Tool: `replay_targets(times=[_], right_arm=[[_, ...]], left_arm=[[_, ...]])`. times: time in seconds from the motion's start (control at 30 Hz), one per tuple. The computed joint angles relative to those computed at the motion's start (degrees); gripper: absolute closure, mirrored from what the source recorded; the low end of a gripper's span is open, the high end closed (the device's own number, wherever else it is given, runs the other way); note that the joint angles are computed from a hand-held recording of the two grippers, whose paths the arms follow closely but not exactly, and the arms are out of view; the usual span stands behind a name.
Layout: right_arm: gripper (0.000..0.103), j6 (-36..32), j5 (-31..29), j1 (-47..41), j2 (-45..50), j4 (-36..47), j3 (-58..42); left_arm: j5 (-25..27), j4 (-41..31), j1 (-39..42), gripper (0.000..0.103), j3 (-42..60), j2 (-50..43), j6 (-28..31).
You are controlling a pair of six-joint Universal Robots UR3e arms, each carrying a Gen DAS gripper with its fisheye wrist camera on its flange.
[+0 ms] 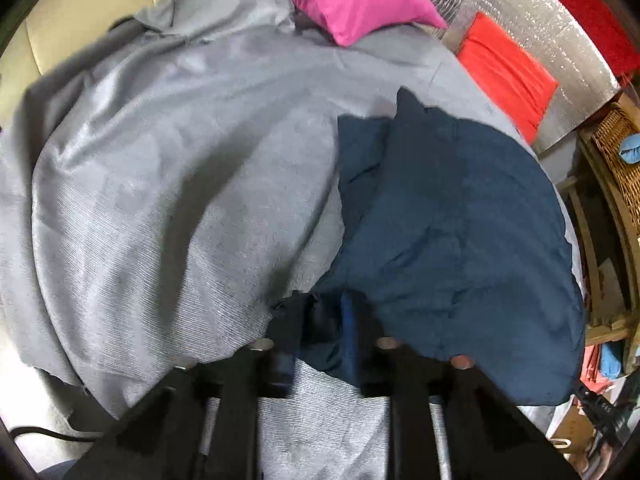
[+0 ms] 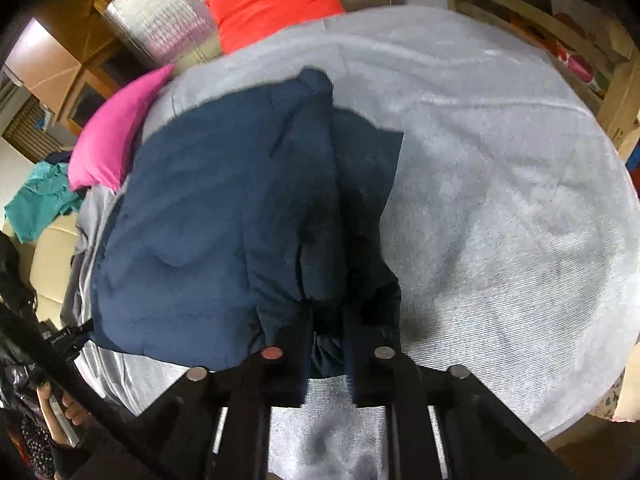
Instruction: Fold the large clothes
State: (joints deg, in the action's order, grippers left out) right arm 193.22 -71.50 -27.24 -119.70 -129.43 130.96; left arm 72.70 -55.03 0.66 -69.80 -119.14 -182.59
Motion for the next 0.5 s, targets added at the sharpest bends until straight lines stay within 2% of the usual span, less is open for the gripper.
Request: replay_targets(times=[0.07, 0.1, 0.17, 0.3, 0.33, 0.37, 0.4, 0.47, 0.5], right_arm=[[0.093, -0.52, 1.74, -2.41, -3.45, 1.16, 1.70], [0.093, -0.69, 1.88, -2.68, -2.11, 1.22, 1.66], [0.095, 1.91, -2.06, 0.84, 2.95, -0.12, -0.33], [0.096, 2.08, -0.96, -0.36, 0.71, -0.44, 0.87], [0.096, 2.26, -2.68, 1.36, 3.51, -0.77, -0.29], [0.096, 2.69, -4.73, 3.21, 5.45, -0.97, -1.43], [0.096, 3.22, -5.51, 3.69, 4.98, -0.87, -1.50], [0.096, 3.72, -4.55, 2.57, 1.93, -1.19, -0.06], [0.096, 3.29, -3.61, 1.66, 1.43, -0.74, 0.36]], left_arm=[[1.89, 0.71, -0.96, 0.088, 0.31, -0.35, 0.66], [4.62, -0.13, -2.33, 0.089, 2.52, -2.40, 0.67], [7.76, -1.00, -4.12, 0.090, 5.28, -4.76, 0.41], [6.22, 3.85, -2.49, 0.095, 0.20, -0.93, -1.60], [9.72, 3.52, -3.39, 0.099, 1.61, -2.06, -2.78], [14.28, 2.12, -4.10, 0.100, 3.64, -3.55, -4.02], [14.04, 1.28, -3.37, 0.100, 3.70, -3.47, -4.90], [4.91, 2.14, 1.09, 0.100, -0.77, -0.12, -6.52], [4.35, 2.67, 1.49, 0.100, -1.60, 0.55, -6.43]])
